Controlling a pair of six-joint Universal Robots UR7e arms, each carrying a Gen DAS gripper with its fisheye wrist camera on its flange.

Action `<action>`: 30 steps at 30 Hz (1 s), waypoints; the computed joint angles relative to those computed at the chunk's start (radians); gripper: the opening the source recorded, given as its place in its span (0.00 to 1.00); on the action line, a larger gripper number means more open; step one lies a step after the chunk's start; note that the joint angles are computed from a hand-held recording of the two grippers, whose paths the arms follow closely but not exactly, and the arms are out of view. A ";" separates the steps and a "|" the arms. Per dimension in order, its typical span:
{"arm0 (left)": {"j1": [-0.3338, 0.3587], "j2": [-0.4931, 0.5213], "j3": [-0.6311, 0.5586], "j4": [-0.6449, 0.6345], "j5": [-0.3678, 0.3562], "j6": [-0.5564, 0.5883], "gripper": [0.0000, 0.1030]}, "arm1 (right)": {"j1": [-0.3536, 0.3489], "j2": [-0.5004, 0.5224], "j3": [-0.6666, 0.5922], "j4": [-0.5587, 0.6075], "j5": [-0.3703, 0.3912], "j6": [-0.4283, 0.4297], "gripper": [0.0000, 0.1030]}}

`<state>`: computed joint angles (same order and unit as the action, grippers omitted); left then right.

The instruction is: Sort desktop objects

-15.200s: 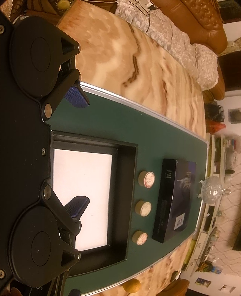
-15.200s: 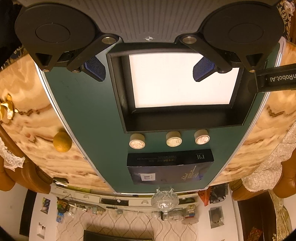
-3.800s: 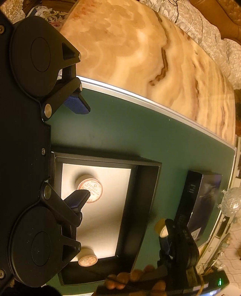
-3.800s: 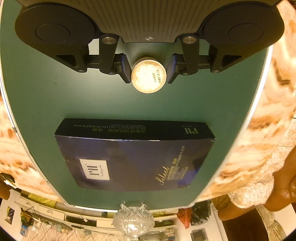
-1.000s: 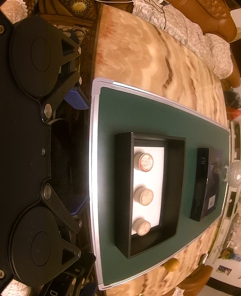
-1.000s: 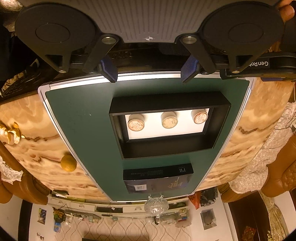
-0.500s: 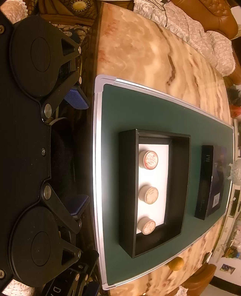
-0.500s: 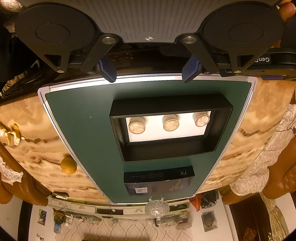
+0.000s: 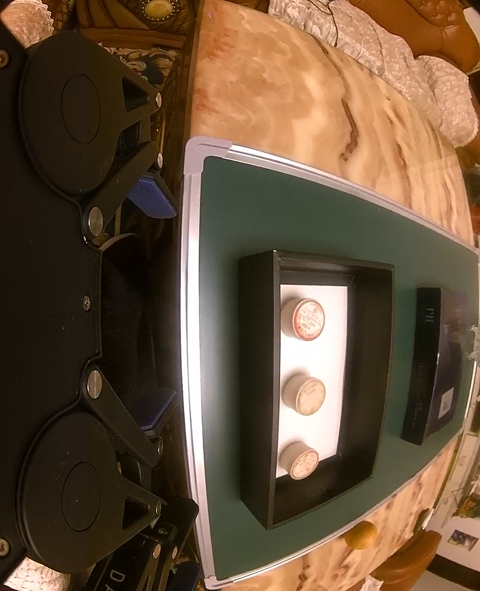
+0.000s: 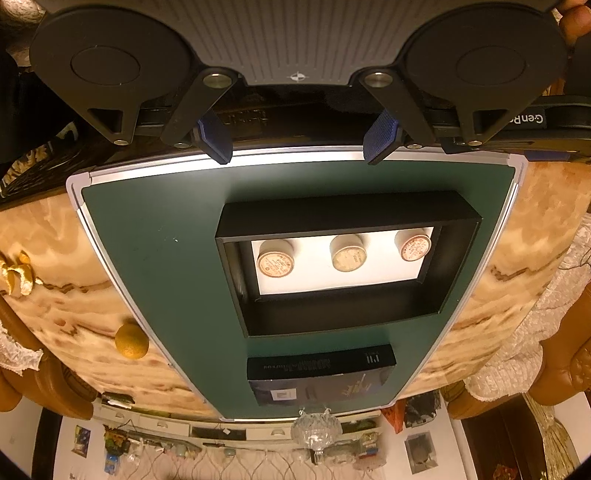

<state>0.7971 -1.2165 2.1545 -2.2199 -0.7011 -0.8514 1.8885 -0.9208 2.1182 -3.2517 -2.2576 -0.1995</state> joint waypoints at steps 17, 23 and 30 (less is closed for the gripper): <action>0.080 0.097 -0.102 -0.048 0.003 0.121 0.98 | -0.066 0.040 -0.097 0.071 0.050 -0.036 0.79; 0.110 0.131 -0.163 -0.064 0.023 0.188 0.98 | -0.086 0.046 -0.152 0.117 0.094 -0.081 0.79; 0.151 0.181 -0.270 -0.120 0.041 0.325 0.98 | -0.102 0.058 -0.249 0.186 0.135 -0.137 0.84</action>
